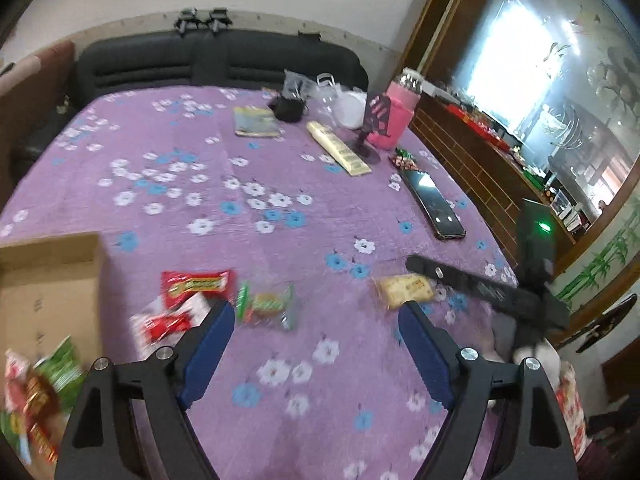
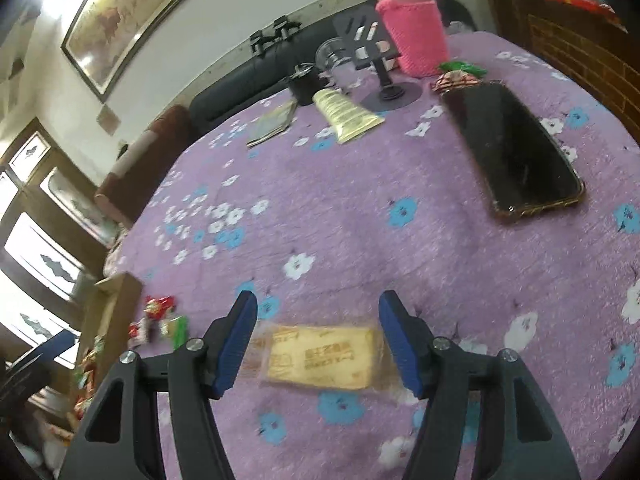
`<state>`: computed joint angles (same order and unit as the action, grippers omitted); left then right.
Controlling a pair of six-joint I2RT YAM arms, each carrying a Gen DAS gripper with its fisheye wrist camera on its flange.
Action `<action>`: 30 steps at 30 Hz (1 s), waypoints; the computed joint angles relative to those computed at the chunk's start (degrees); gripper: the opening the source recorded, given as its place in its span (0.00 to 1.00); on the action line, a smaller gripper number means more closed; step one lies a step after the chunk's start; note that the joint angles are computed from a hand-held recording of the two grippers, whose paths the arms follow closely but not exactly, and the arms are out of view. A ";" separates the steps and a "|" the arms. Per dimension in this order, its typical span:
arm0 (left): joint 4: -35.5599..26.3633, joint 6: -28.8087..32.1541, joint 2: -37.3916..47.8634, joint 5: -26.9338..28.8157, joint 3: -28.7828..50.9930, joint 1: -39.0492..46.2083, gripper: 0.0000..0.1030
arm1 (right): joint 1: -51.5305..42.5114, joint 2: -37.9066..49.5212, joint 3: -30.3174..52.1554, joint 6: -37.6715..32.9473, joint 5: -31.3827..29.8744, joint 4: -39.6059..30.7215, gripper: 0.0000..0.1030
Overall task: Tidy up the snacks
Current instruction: 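Reach the right tool to the yellow cake packet and close on it, then lift the yellow cake packet with the right tool while the left tool reaches the clear candy packet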
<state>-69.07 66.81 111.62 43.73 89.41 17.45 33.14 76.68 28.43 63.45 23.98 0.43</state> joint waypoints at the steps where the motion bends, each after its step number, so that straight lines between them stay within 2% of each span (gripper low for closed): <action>1: 2.35 -2.21 0.24 -0.98 -0.64 -1.71 0.83 | 0.35 0.01 -0.04 -0.08 -0.79 0.37 0.61; 6: 12.26 -9.33 1.78 -6.49 -3.76 -7.01 0.80 | 2.40 1.38 1.41 -2.01 -3.90 0.65 0.61; 12: 22.48 -10.08 1.38 -12.87 -9.95 -11.64 0.78 | 3.41 1.42 1.60 -0.96 -2.16 -0.23 0.61; 13: 22.85 -10.17 1.81 -13.46 -10.00 -11.98 0.71 | 3.59 0.83 1.40 -0.11 -1.05 -1.04 0.61; 14: 21.82 -9.84 2.69 -13.77 -9.31 -12.02 0.65 | 3.38 0.31 1.04 0.40 -0.44 -1.44 0.61; 16: 20.57 -8.35 2.50 -12.93 -9.35 -11.17 0.46 | 2.70 -1.35 -0.48 1.83 0.37 -1.30 0.61; 18: 17.40 -5.77 2.38 -12.07 -8.91 -10.15 0.38 | 1.63 -3.54 -2.89 3.17 0.79 0.16 0.61; 23: 16.33 -0.05 -1.53 -11.05 -13.49 -8.15 0.38 | -1.77 -6.16 -7.81 3.73 0.05 6.45 0.66; 26: 13.82 4.29 -3.19 -10.96 -15.40 -6.82 0.38 | -4.66 -4.23 -9.33 2.83 -4.74 11.55 0.68; 27: 12.83 5.67 -3.73 -10.99 -15.90 -6.28 0.38 | -4.41 -4.21 -9.24 2.49 -4.63 11.55 0.68; 29: 10.21 8.23 -4.37 -10.74 -15.96 -4.86 0.38 | -5.35 -4.06 -9.31 1.49 -9.67 13.18 0.68; 30: 8.98 9.26 -4.58 -10.56 -15.76 -4.03 0.38 | -6.46 -3.33 -9.67 0.63 -15.68 15.56 0.68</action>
<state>-60.09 76.07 107.04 33.17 73.66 13.42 26.68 73.35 18.76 64.08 8.30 15.99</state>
